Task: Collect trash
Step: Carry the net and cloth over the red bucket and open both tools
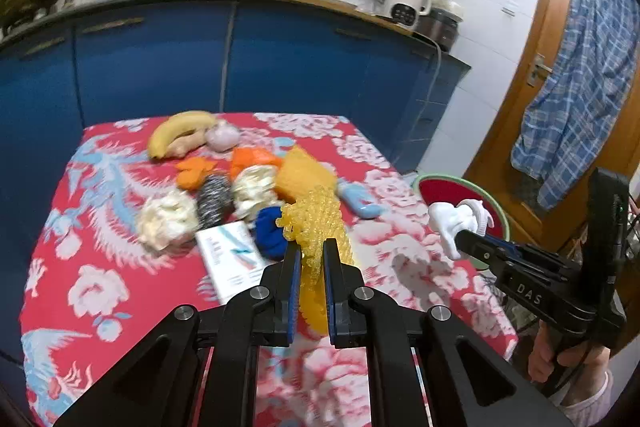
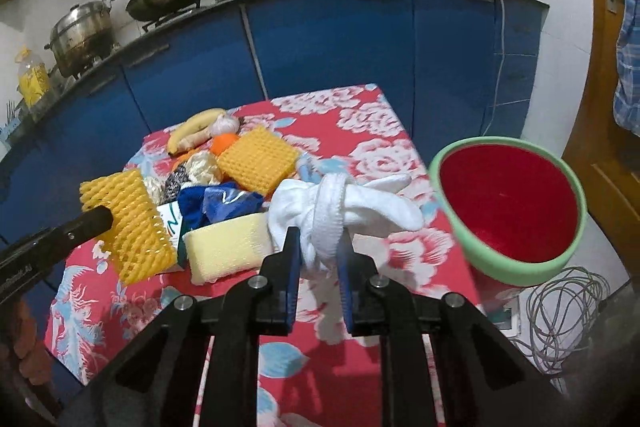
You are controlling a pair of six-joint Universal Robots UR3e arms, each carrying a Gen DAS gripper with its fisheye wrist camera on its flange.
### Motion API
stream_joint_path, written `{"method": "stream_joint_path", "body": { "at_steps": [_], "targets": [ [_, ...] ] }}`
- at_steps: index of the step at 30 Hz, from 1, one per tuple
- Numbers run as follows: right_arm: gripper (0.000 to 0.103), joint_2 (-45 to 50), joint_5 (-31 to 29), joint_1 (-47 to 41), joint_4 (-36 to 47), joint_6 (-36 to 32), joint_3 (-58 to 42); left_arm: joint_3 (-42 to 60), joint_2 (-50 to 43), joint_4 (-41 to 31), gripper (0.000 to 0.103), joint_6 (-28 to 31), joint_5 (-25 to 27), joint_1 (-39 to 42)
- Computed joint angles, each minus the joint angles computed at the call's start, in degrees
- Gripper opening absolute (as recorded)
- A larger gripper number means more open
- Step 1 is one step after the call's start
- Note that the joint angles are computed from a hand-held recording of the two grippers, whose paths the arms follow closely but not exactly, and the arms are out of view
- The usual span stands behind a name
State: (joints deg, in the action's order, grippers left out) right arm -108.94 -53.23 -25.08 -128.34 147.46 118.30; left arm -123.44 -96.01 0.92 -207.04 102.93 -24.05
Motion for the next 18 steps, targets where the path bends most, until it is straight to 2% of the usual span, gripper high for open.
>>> {"method": "stream_joint_path", "body": {
  "at_steps": [6, 10, 18],
  "targets": [
    [0.020, -0.5, 2.4, -6.6, 3.8, -3.5, -1.9, 11.6, -6.1, -5.7, 0.010, 1.0, -3.2, -1.7],
    [0.020, 1.6, 3.6, -10.4, 4.7, -5.0, -3.2, 21.0, -12.1, -10.1, 0.010, 2.4, -3.5, -3.5],
    [0.020, 7.6, 4.7, -14.5, 2.5, -5.6, -5.5, 43.6, -26.1, -19.6, 0.010, 5.1, -5.1, -6.1]
  ]
}}
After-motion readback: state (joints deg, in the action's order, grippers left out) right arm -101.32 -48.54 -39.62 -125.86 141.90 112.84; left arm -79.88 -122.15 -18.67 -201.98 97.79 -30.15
